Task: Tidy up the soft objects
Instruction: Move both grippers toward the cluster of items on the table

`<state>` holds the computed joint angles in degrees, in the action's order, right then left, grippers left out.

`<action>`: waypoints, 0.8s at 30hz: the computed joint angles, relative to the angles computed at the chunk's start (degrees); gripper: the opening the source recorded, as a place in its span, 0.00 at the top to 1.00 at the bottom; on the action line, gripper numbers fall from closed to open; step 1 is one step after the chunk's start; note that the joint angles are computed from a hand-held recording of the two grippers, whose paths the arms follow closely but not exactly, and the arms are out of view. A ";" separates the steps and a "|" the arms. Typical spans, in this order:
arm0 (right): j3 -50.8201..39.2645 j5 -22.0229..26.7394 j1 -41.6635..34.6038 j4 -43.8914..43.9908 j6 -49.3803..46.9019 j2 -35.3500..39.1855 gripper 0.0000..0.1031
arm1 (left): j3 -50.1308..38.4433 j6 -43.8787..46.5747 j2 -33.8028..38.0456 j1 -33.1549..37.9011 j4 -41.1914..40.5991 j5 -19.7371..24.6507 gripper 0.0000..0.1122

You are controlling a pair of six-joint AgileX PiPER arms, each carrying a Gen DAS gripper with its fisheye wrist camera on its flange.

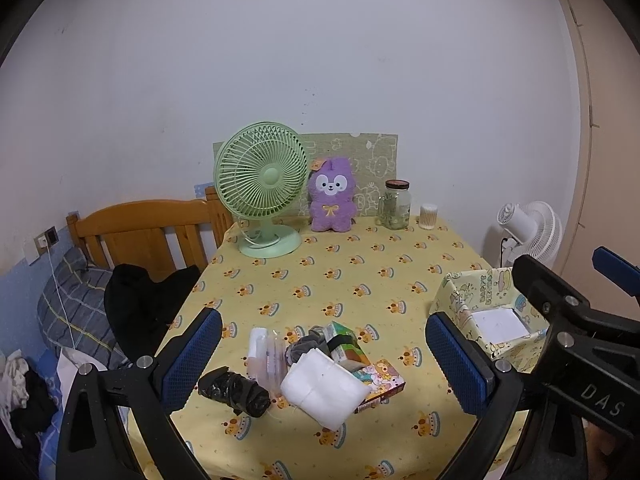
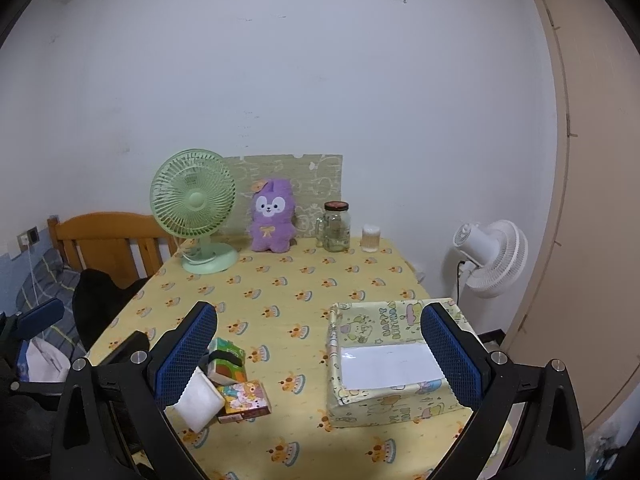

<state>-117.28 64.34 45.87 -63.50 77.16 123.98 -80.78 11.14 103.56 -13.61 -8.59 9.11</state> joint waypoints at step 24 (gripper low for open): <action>-1.63 -0.63 -0.07 1.02 -0.80 0.52 0.00 | 0.49 6.12 -0.25 0.47 -6.48 -0.98 0.10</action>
<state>-118.92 63.70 45.79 -62.49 76.37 124.50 -80.29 17.26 103.31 -13.14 -15.07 8.13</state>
